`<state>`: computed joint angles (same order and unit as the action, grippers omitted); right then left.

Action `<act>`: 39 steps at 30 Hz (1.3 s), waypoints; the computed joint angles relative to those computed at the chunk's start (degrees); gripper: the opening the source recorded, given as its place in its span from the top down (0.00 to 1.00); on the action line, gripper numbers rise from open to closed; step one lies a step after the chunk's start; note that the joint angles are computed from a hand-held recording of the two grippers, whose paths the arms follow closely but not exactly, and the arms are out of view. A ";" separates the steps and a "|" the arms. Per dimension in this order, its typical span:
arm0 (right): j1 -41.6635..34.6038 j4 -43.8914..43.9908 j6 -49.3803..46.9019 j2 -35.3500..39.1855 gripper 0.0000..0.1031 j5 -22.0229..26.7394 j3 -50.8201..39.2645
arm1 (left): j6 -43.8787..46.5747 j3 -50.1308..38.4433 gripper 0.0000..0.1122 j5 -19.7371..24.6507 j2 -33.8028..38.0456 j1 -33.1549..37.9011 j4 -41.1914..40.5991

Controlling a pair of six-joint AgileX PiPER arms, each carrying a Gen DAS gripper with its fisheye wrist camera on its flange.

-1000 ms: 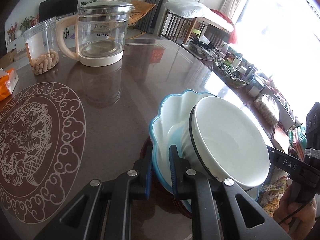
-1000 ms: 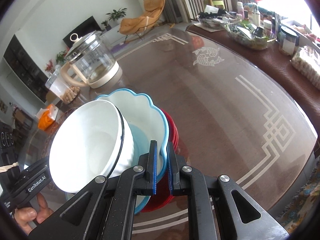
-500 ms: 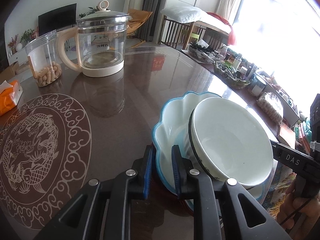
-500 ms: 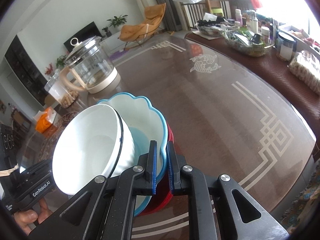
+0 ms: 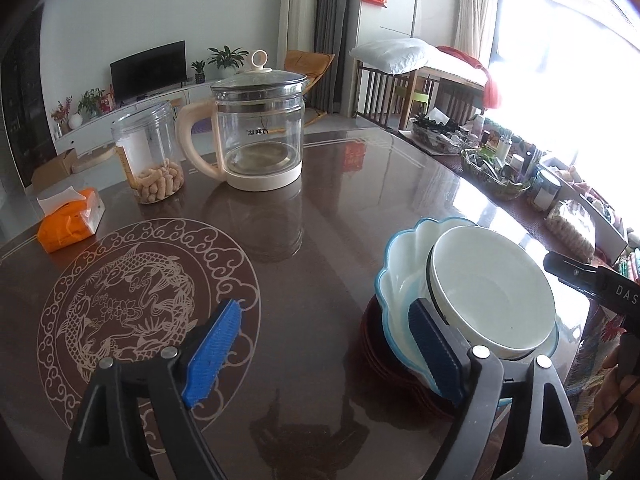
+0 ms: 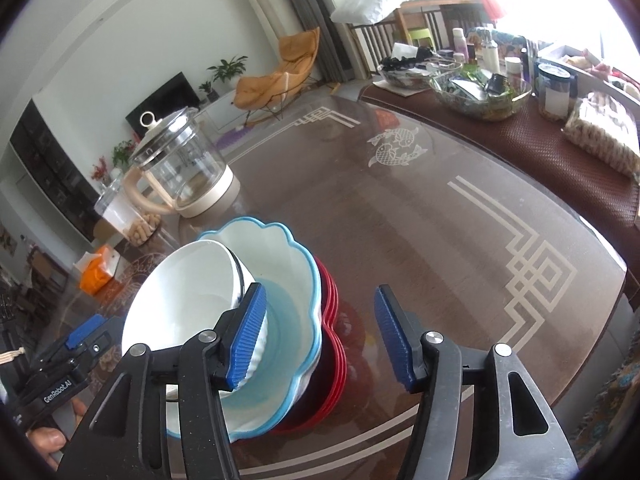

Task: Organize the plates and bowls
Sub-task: 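Carry the bowl stack with both tools onto the red plate stack, lower it, then open both tools and withdraw them from the bowl stack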

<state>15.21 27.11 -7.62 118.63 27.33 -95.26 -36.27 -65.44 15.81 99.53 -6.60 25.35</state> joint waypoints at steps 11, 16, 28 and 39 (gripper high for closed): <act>1.22 -6.12 8.20 -11.58 0.33 -7.31 10.58 | -25.04 6.73 0.09 12.24 -11.71 -5.29 27.88; 1.97 -8.43 13.00 -17.25 0.31 -7.63 16.44 | -27.21 10.27 0.09 18.20 -17.11 -8.68 28.93; 10.79 -23.60 33.30 -26.93 0.29 -6.16 32.98 | -19.06 17.97 0.09 21.73 -25.30 -15.12 12.95; 21.65 -49.09 56.44 -34.30 0.29 3.53 36.30 | -27.91 17.24 0.09 34.54 -28.76 -25.74 18.81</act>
<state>36.86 -21.98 48.82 84.32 30.85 -58.96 -64.18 -48.20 50.35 70.78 -32.34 44.17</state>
